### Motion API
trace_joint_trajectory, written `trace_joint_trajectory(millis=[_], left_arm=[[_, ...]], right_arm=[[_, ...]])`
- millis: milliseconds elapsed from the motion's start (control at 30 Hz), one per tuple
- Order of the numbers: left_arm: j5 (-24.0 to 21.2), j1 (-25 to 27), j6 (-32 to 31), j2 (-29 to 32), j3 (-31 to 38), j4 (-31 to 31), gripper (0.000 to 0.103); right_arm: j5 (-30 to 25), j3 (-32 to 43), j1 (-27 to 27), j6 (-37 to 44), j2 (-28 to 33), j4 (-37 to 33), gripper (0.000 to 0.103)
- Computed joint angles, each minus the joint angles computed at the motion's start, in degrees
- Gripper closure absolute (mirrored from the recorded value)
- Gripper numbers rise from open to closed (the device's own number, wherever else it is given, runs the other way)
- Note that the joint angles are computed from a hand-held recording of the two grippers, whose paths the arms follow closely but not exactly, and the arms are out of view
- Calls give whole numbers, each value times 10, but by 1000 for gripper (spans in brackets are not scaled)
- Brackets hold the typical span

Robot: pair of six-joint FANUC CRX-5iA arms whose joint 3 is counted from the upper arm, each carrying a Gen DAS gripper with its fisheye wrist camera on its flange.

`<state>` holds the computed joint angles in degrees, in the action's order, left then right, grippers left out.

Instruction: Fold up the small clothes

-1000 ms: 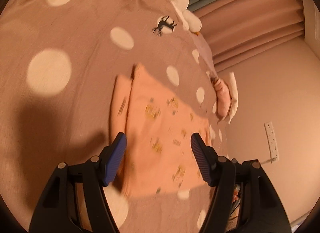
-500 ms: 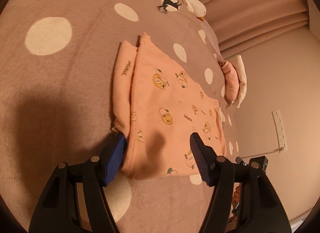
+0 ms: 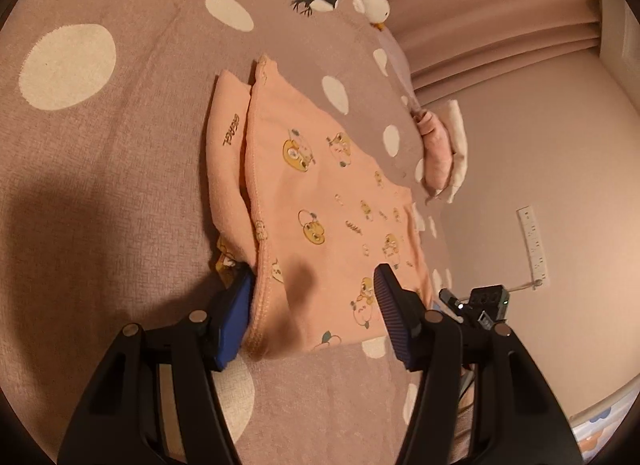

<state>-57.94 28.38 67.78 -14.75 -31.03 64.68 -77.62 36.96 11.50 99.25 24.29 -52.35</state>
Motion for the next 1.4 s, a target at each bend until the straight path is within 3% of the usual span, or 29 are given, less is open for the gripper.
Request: trace_joint_trajectory(millis=[167,300,333,367,433,467,600,800,1067,1200,1300,1400], left_arm=[[-45,9,-34,9,2,3,45],[-44,-2,-23,28,14,3,45],[-39,-6,-10,31,21,-11,52],[-38,-9,16,36,37,-46,70],[-56,-11,59,52,68,-105,97],[-59,-10,64,52,67,-111,96],[-57,3,52,31,47,-108,96],[-83,19,31,14,37,-111,98],[-110,50,41,-1,28,-128,98],[-98,58,58,-18,31,-136,97],[-82,51,61,-31,44,-152,94],[-56,27,68,-30,62,-165,72]], right_arm=[[-10,5,-3,-1,7,0,44],[-11,12,4,0,13,8,49],[-10,14,8,-3,14,14,52],[-7,17,16,-9,15,30,59],[-2,20,34,-21,16,73,74],[0,20,41,-26,16,91,83],[3,8,32,-16,5,87,96],[0,-14,18,22,-17,68,98],[-12,-11,32,-13,-8,122,98],[18,-37,36,-16,-34,143,98],[59,-65,52,2,-64,178,98],[83,-78,68,34,-82,191,97]])
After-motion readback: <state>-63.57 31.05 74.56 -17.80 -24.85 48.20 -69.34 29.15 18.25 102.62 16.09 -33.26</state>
